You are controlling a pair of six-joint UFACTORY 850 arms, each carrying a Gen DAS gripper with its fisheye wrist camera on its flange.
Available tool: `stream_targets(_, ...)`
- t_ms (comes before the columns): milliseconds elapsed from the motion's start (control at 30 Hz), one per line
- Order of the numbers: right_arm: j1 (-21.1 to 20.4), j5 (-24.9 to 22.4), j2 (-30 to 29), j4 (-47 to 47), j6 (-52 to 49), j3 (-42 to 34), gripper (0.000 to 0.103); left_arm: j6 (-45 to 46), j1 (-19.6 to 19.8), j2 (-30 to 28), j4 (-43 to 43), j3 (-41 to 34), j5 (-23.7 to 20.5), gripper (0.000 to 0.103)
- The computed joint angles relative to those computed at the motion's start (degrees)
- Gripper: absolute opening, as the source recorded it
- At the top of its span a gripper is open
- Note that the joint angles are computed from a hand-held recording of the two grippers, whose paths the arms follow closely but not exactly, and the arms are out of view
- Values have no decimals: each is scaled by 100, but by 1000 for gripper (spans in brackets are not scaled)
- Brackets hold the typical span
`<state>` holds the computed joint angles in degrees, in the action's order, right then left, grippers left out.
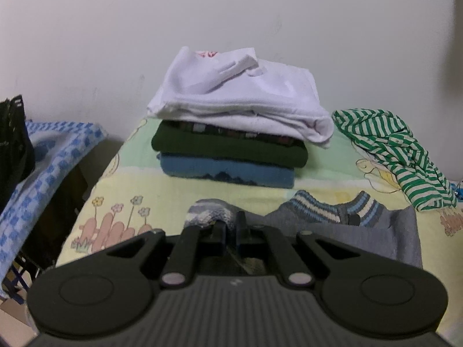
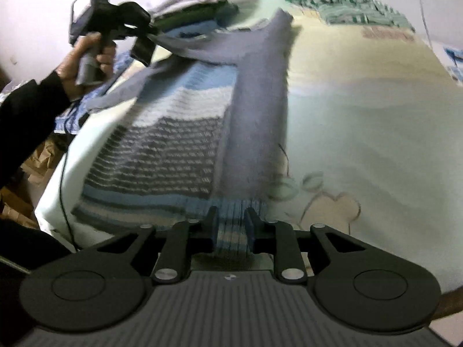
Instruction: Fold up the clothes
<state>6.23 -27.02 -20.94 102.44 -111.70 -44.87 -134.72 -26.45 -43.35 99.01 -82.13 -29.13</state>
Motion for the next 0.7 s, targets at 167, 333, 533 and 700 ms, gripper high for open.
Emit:
stream_targets(167, 79, 245, 22, -33, -296, -134, 20, -611, -216, 104, 285, 297, -480, 0)
stream_targets(333, -106, 135, -288, -162, -381, -903, 23, -764, -397, 127, 161, 366, -945, 0)
stream_targets(533, 80, 246, -1263, 163, -713, -2598, 26, 13, -942, -82, -479, 182, -2649, 0)
stream_targets(700, 233, 407, -2647, -1376, 1328, -4635, 26, 798, -985, -381, -1012, -208, -2760, 0)
